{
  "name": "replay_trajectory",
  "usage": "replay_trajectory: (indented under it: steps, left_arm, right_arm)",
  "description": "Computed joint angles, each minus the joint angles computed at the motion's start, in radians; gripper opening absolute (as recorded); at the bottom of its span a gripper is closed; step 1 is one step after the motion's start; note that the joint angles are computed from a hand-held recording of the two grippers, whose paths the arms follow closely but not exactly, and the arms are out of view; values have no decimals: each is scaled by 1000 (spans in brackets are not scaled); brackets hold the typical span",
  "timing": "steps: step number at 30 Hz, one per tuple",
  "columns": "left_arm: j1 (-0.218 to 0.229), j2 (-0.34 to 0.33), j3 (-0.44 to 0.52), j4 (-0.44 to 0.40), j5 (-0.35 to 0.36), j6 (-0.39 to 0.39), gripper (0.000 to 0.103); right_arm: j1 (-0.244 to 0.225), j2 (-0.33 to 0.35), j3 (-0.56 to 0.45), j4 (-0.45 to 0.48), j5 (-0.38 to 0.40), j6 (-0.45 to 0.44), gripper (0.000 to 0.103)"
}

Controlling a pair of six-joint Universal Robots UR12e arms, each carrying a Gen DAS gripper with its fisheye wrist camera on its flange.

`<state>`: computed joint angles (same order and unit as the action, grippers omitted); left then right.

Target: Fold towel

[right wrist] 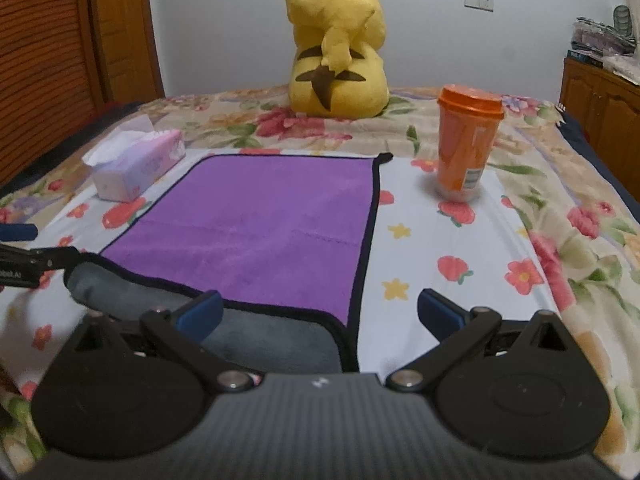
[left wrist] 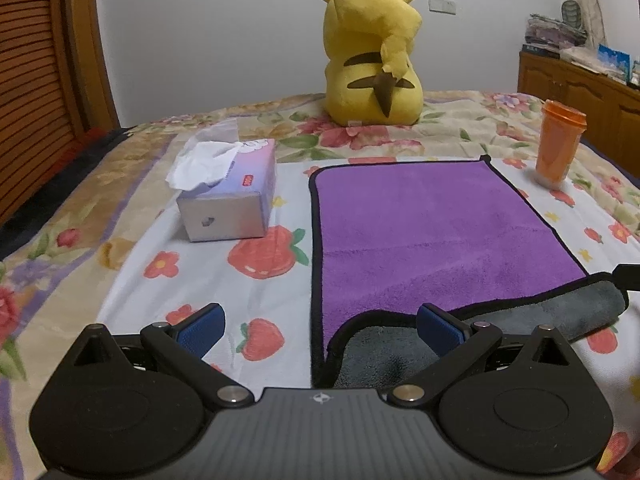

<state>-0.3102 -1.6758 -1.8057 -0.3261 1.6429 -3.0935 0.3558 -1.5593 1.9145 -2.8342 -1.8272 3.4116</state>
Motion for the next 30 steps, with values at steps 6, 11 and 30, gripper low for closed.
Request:
replay_trajectory:
  steps: [6, 11, 30]
  left_arm:
    - [9, -10, 3, 1, -30, 1, 96]
    - [16, -13, 4, -25, -59, 20, 80]
    - [38, -4, 8, -110, -173, 14, 30]
  right_arm:
    - [-10, 4, -6, 34, 34, -4, 103]
    - [-17, 2, -9, 71, 68, 6, 103]
    - [-40, -3, -25, 193, 178, 13, 86]
